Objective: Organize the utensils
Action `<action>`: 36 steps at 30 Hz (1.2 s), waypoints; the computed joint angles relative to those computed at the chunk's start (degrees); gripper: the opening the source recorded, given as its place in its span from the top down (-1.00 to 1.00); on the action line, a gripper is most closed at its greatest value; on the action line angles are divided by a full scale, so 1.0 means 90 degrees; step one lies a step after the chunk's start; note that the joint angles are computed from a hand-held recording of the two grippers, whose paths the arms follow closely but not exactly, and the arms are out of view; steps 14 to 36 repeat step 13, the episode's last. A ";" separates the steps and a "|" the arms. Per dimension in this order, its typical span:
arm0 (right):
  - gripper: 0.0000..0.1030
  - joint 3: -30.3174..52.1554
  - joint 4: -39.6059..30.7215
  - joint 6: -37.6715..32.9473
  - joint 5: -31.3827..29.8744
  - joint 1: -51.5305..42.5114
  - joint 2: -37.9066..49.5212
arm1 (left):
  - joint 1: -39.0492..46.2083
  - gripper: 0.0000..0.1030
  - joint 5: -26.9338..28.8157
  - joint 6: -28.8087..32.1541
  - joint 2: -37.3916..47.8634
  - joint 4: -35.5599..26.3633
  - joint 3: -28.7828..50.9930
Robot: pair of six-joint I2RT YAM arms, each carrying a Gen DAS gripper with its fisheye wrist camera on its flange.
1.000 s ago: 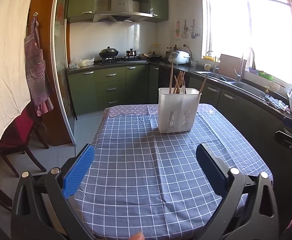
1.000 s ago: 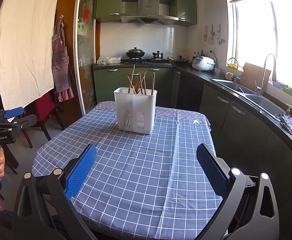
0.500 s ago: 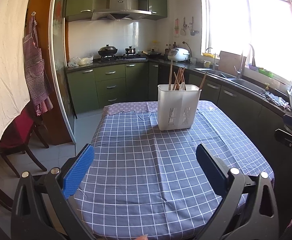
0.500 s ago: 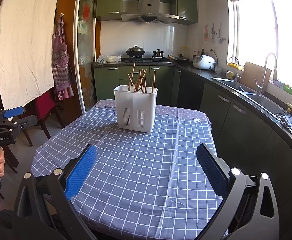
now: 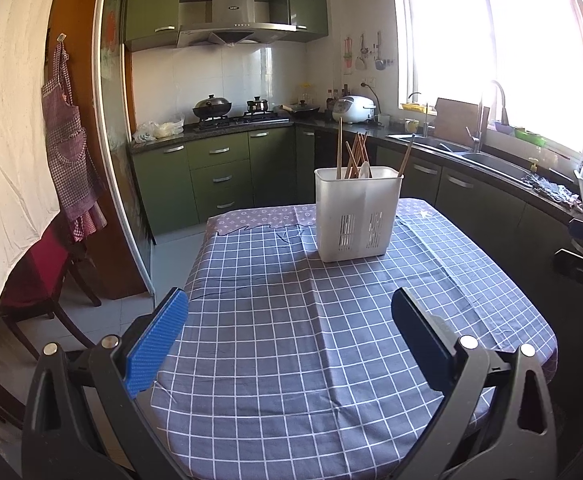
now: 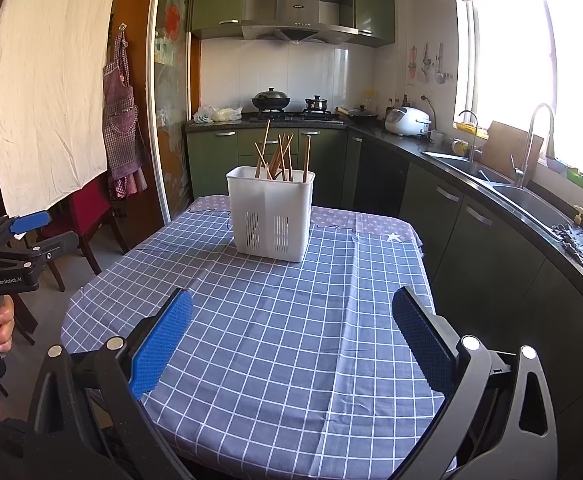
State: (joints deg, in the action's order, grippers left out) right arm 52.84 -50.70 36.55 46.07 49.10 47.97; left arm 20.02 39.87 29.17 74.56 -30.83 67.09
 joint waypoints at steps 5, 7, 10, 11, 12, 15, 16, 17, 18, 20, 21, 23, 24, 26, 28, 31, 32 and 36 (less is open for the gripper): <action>-0.91 -0.0100 0.0183 -0.0212 -0.0248 -0.0261 -0.0051 | -0.0160 -0.88 -0.0405 -0.0173 0.0055 0.0300 -0.0066; -0.91 -0.0148 0.0297 -0.0341 -0.0413 -0.0457 -0.0058 | -0.0234 -0.88 -0.0580 -0.0184 0.0166 0.0268 0.0009; -0.91 -0.0233 0.0544 -0.0597 -0.0727 -0.0798 -0.0023 | -0.0261 -0.88 -0.0539 -0.0193 0.0406 0.0101 0.0195; -0.91 -0.0266 0.0633 -0.0685 -0.0845 -0.0918 -0.0003 | -0.0308 -0.88 -0.0591 -0.0180 0.0482 0.0083 0.0243; -0.91 -0.0298 0.0744 -0.0799 -0.0992 -0.1070 0.0031 | -0.0369 -0.88 -0.0676 -0.0186 0.0561 0.0088 0.0289; -0.91 -0.0333 0.0841 -0.0901 -0.1131 -0.1215 0.0062 | -0.0429 -0.88 -0.0746 -0.0209 0.0654 0.0120 0.0333; -0.91 -0.0333 0.0841 -0.0901 -0.1131 -0.1215 0.0062 | -0.0429 -0.88 -0.0746 -0.0209 0.0654 0.0120 0.0333; -0.91 -0.0333 0.0841 -0.0901 -0.1131 -0.1215 0.0062 | -0.0429 -0.88 -0.0746 -0.0209 0.0654 0.0120 0.0333; -0.91 -0.0333 0.0841 -0.0901 -0.1131 -0.1215 0.0062 | -0.0429 -0.88 -0.0746 -0.0209 0.0654 0.0120 0.0333; -0.91 -0.0333 0.0841 -0.0901 -0.1131 -0.1215 0.0062 | -0.0429 -0.88 -0.0746 -0.0209 0.0654 0.0120 0.0333; -0.91 -0.0333 0.0841 -0.0901 -0.1131 -0.1215 0.0062 | -0.0429 -0.88 -0.0746 -0.0209 0.0654 0.0120 0.0333; -0.91 -0.0333 0.0841 -0.0901 -0.1131 -0.1215 0.0062 | -0.0429 -0.88 -0.0746 -0.0209 0.0654 0.0120 0.0333; -0.91 -0.0333 0.0841 -0.0901 -0.1131 -0.1215 0.0062 | -0.0429 -0.88 -0.0746 -0.0209 0.0654 0.0120 0.0333; -0.91 -0.0333 0.0841 -0.0901 -0.1131 -0.1215 0.0062 | -0.0429 -0.88 -0.0746 -0.0209 0.0654 0.0120 0.0333; -0.91 -0.0333 0.0841 -0.0901 -0.1131 -0.1215 0.0062 | -0.0429 -0.88 -0.0746 -0.0209 0.0654 0.0120 0.0333; -0.91 -0.0333 0.0841 -0.0901 -0.1131 -0.1215 0.0062 | -0.0429 -0.88 -0.0746 -0.0209 0.0654 0.0120 0.0333; -0.91 -0.0333 0.0841 -0.0901 -0.1131 -0.1215 0.0062 | -0.0429 -0.88 -0.0746 -0.0209 0.0654 0.0120 0.0333; -0.91 -0.0333 0.0841 -0.0901 -0.1131 -0.1215 0.0062 | -0.0429 -0.88 -0.0746 -0.0209 0.0654 0.0120 0.0333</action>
